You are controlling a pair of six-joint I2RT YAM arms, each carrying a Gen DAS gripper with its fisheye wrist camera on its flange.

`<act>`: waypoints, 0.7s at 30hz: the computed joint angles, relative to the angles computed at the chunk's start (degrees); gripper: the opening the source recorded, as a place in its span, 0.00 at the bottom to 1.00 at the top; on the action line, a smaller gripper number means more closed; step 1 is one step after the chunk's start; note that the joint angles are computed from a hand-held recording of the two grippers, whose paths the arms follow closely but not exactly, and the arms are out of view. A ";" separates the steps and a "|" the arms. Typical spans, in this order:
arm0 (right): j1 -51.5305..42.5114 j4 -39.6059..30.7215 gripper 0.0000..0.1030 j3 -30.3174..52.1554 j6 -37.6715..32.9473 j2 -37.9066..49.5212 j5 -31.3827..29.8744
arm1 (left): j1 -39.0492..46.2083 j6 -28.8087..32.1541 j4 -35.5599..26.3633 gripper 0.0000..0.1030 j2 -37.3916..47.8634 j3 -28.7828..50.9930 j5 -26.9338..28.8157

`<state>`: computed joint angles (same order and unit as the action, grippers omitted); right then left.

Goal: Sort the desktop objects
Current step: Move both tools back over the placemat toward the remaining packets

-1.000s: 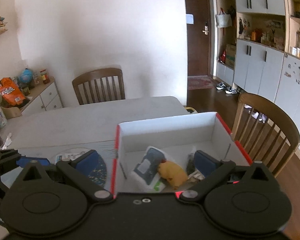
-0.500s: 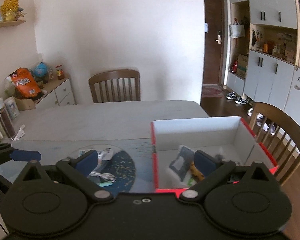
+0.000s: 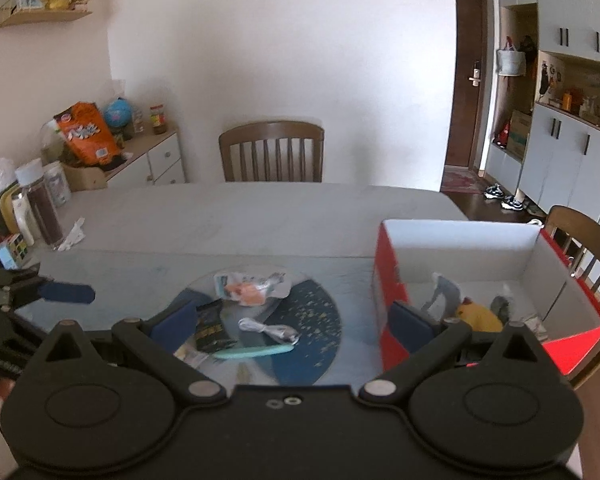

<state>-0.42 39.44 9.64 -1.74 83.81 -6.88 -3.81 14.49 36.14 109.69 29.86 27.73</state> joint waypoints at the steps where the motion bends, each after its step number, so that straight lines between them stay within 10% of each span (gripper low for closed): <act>1: 1.18 0.53 1.00 -0.42 0.41 0.34 0.86 | 0.56 0.34 0.31 1.00 0.79 0.31 0.06; 21: 23.62 17.75 0.99 -6.10 11.17 16.01 15.46 | 4.06 7.56 -3.53 1.00 13.55 10.82 1.71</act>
